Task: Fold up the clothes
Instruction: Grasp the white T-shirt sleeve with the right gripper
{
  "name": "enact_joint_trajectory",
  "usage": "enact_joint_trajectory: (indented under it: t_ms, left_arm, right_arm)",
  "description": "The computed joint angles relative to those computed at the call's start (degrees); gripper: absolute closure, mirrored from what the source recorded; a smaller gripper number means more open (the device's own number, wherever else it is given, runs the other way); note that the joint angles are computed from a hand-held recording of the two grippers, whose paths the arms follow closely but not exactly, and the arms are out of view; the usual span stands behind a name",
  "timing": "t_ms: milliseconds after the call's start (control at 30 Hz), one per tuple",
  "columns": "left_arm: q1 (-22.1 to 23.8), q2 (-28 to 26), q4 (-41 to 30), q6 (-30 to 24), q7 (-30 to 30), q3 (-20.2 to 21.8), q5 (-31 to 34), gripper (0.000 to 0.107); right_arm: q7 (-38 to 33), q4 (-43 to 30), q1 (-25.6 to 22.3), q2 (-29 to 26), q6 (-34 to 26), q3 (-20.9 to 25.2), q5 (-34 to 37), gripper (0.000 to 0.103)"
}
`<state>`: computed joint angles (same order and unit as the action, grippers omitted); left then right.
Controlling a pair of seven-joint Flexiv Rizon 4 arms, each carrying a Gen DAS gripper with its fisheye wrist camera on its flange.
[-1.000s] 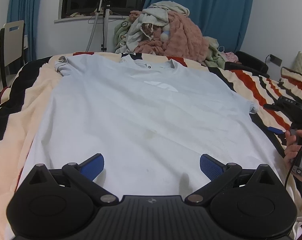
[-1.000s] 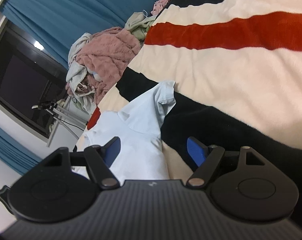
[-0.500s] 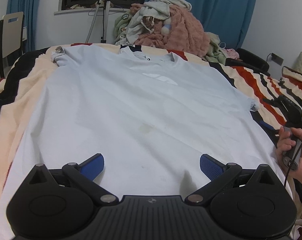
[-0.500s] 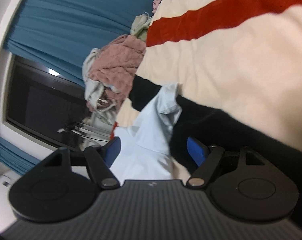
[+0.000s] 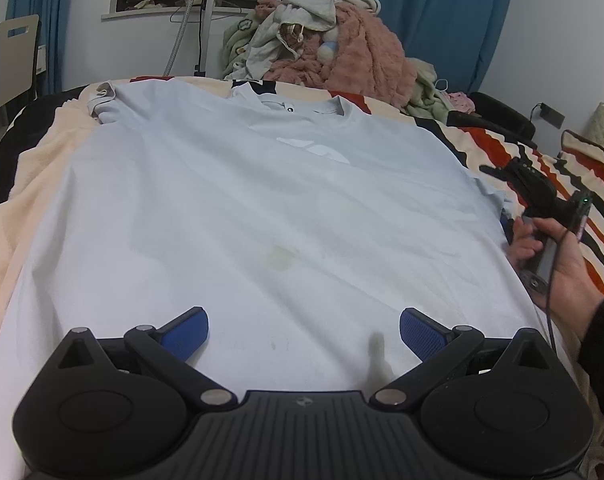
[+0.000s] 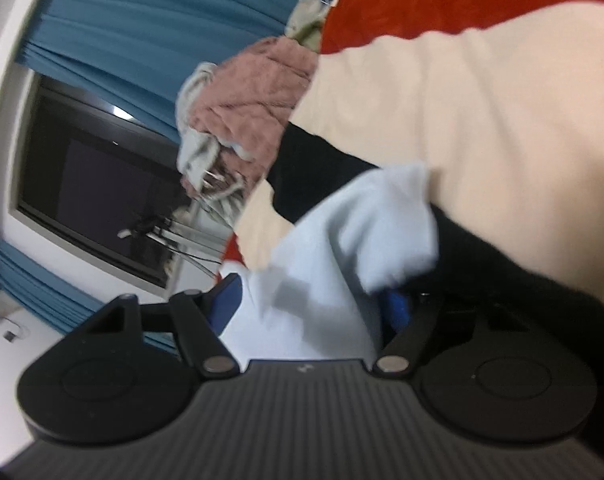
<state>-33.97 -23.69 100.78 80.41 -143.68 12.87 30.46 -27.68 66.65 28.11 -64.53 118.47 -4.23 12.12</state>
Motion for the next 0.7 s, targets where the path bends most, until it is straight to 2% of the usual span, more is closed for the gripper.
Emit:
enact_joint_trajectory:
  t_ms: [33, 100, 133, 167, 200, 233, 300, 333, 367, 400, 467, 533, 600, 700]
  left_arm:
    - [0.2, -0.4, -0.4, 0.2, -0.2, -0.1, -0.2, 0.004]
    - [1.7, -1.2, -0.7, 0.5, 1.2, -1.5, -2.2, 0.004]
    - [2.5, -1.5, -0.8, 0.8, 2.2, -2.3, -3.4, 0.004]
    - [3.2, -1.8, -0.8, 1.0, 3.3, -3.0, -4.7, 0.004]
    - [3.1, -2.1, -0.9, 1.2, 3.7, -2.8, -5.4, 0.004]
    - [2.8, -2.2, -1.0, 1.2, 4.0, -2.4, -5.8, 0.004]
    - [1.2, -1.8, -1.4, 0.8, 3.1, -0.1, -5.6, 0.004]
    - [0.0, -1.4, -1.6, 0.3, 2.0, 1.5, -4.8, 0.004]
    - [-1.0, -1.0, -1.9, -0.3, 0.7, 2.9, -3.7, 0.004]
    - [-3.1, -0.5, -2.7, -2.0, -1.7, 5.6, -1.1, 0.004]
    - [-7.3, 1.1, -4.4, -6.9, -7.1, 10.2, 6.2, 0.004]
    - [-9.7, 3.0, -4.6, -9.6, -11.4, 12.6, 12.3, 0.004]
    - [-11.1, 5.1, -4.4, -11.8, -14.3, 13.6, 17.0, 0.004]
    - [-10.3, 8.1, -2.3, -11.7, -16.5, 13.2, 20.7, 0.004]
  right_arm:
    - [0.0, -1.8, -0.1, -1.0, -0.2, -0.2, -0.6, 0.027]
    - [-0.2, -5.3, -0.1, -2.5, -2.5, -1.3, -1.3, 0.034]
    - [-0.4, -6.5, 1.2, -2.5, -6.2, -4.1, 0.6, 0.043]
    - [0.2, -7.7, 2.6, -2.6, -9.7, -7.3, 2.1, 0.060]
    - [1.5, -8.5, 3.9, -2.7, -13.2, -10.6, 2.9, 0.071]
    - [2.9, -8.3, 5.2, -2.3, -16.6, -13.6, 2.9, 0.092]
    - [3.1, -7.0, 9.4, -1.4, -21.6, -21.6, 4.4, 0.094]
    - [5.2, -5.3, 11.8, -1.0, -22.8, -26.2, 2.7, 0.095]
    - [10.2, -2.6, 14.1, -0.3, -23.4, -30.9, -2.8, 0.095]
    - [12.5, -0.9, 16.8, 0.2, -24.8, -35.6, -5.6, 0.095]
    - [10.8, 0.5, 22.4, 0.2, -29.5, -44.5, -5.3, 0.095]
    - [11.9, 1.6, 27.2, 0.2, -34.3, -51.8, -10.1, 0.095]
    - [12.3, 0.5, 30.5, -0.1, -39.5, -56.3, -15.2, 0.095]
    - [11.5, -5.6, 31.2, -0.8, -46.5, -56.9, -22.1, 0.095]
